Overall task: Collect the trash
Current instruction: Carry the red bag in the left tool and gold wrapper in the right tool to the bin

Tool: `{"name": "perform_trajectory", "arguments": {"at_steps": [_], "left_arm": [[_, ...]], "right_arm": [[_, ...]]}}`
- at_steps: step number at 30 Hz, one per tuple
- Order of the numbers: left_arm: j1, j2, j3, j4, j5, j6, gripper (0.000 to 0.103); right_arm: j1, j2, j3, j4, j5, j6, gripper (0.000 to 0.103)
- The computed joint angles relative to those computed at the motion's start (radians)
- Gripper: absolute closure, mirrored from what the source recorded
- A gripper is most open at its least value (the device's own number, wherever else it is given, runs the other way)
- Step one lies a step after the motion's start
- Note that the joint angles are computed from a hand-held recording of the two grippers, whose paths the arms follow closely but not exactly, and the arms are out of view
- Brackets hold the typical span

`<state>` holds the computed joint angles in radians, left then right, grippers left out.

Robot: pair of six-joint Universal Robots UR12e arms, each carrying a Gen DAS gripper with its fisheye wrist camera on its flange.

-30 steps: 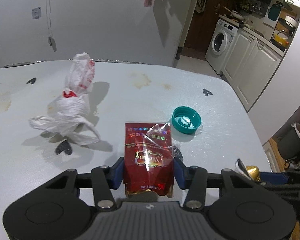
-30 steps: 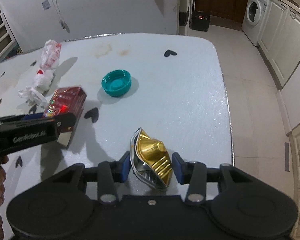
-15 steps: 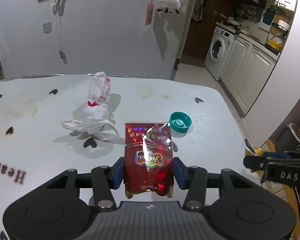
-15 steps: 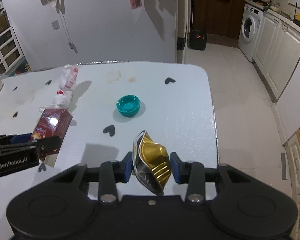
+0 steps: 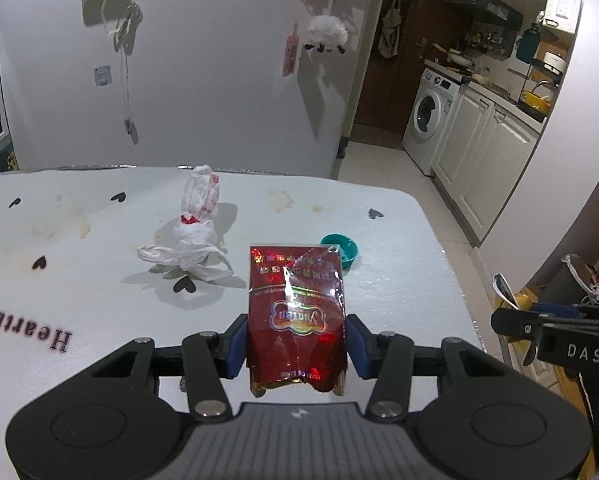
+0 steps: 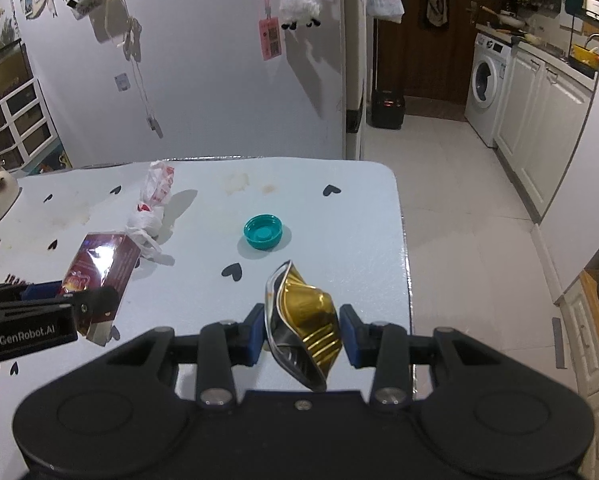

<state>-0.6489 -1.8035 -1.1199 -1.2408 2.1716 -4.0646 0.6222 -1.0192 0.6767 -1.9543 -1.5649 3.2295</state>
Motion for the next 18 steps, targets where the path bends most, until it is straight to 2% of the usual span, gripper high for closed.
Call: {"name": "perform_trajectory", "arguments": {"at_steps": [9, 13, 18], "left_arm": [[-0.038, -0.068, 0.095, -0.011, 0.022, 0.015, 0.052], [-0.06, -0.125, 0.175, -0.041, 0.033, 0.003, 0.052], [-0.089, -0.216, 0.314, -0.123, 0.052, -0.036, 0.052]], "right_arm": [[-0.026, -0.089, 0.135, -0.087, 0.014, 0.024, 0.063], [-0.056, -0.134, 0.201, -0.113, 0.024, 0.025, 0.063], [-0.105, -0.179, 0.265, -0.137, 0.058, 0.0, 0.063]]}}
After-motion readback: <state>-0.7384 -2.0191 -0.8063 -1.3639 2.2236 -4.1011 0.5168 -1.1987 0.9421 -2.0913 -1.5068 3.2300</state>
